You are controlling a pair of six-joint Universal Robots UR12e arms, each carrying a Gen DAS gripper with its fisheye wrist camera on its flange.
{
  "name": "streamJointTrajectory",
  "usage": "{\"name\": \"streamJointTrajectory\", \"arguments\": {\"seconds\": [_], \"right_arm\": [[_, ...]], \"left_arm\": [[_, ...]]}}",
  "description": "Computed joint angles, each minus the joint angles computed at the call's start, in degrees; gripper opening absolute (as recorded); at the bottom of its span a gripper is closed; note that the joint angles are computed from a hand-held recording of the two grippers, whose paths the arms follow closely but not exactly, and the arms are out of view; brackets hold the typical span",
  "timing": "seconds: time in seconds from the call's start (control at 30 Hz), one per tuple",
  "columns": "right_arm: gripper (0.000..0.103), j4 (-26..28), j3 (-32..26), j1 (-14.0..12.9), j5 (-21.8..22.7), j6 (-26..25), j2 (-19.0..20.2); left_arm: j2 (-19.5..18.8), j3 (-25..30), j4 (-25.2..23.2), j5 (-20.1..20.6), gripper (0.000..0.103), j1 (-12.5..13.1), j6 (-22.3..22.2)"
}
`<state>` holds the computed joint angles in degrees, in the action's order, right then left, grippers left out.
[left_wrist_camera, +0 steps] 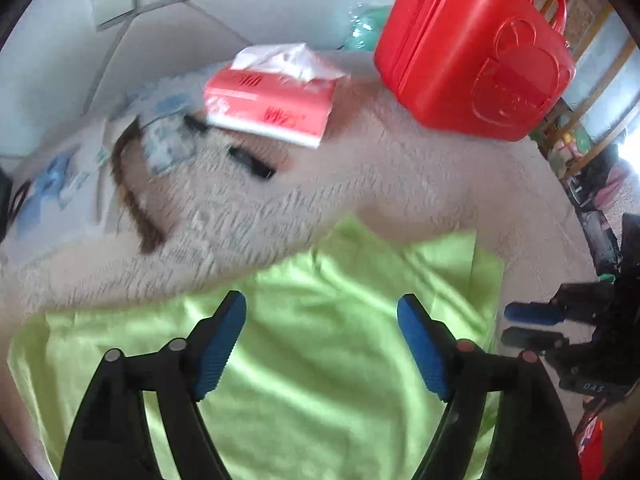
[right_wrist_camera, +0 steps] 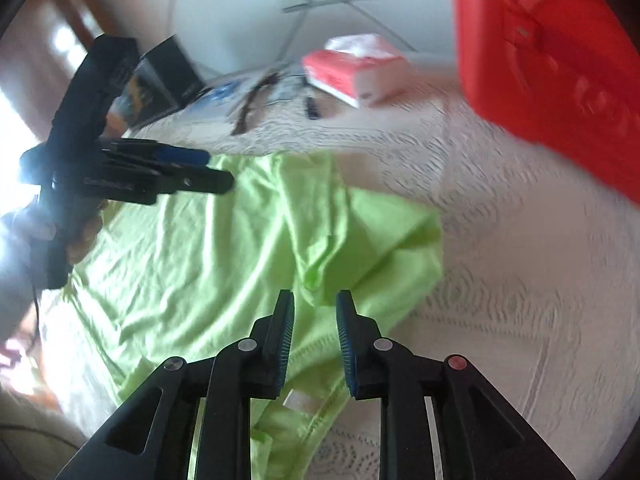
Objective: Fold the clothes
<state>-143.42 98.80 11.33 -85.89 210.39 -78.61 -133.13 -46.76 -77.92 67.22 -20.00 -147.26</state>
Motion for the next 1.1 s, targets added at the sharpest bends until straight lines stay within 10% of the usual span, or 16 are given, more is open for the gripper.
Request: {"name": "streamJointTrajectory", "arguments": {"seconds": [0.27, 0.4, 0.47, 0.83, 1.1], "right_arm": [[0.022, -3.21, -0.72, -1.14, 3.59, 8.85, 1.95], [0.022, 0.88, -1.58, -0.91, 3.89, 9.4, 3.6], [0.022, -0.85, -0.79, -1.13, 4.4, 10.25, 3.51], [0.022, -5.13, 1.04, -0.85, 3.54, 11.91, 3.23], [0.035, -5.59, 1.97, 0.28, 0.51, 12.29, 1.11]], "left_arm": [[-8.61, 14.04, -9.41, 5.5, 0.074, -4.0, 1.82], [-10.26, 16.62, -12.77, 8.65, 0.019, -5.07, 3.29], [-10.16, 16.49, -12.07, 9.22, 0.008, -5.11, 3.08], [6.75, -11.78, 11.28, 2.28, 0.005, 0.56, 0.23], [8.93, -17.14, 6.93, 8.87, 0.005, 2.77, -1.65]]}}
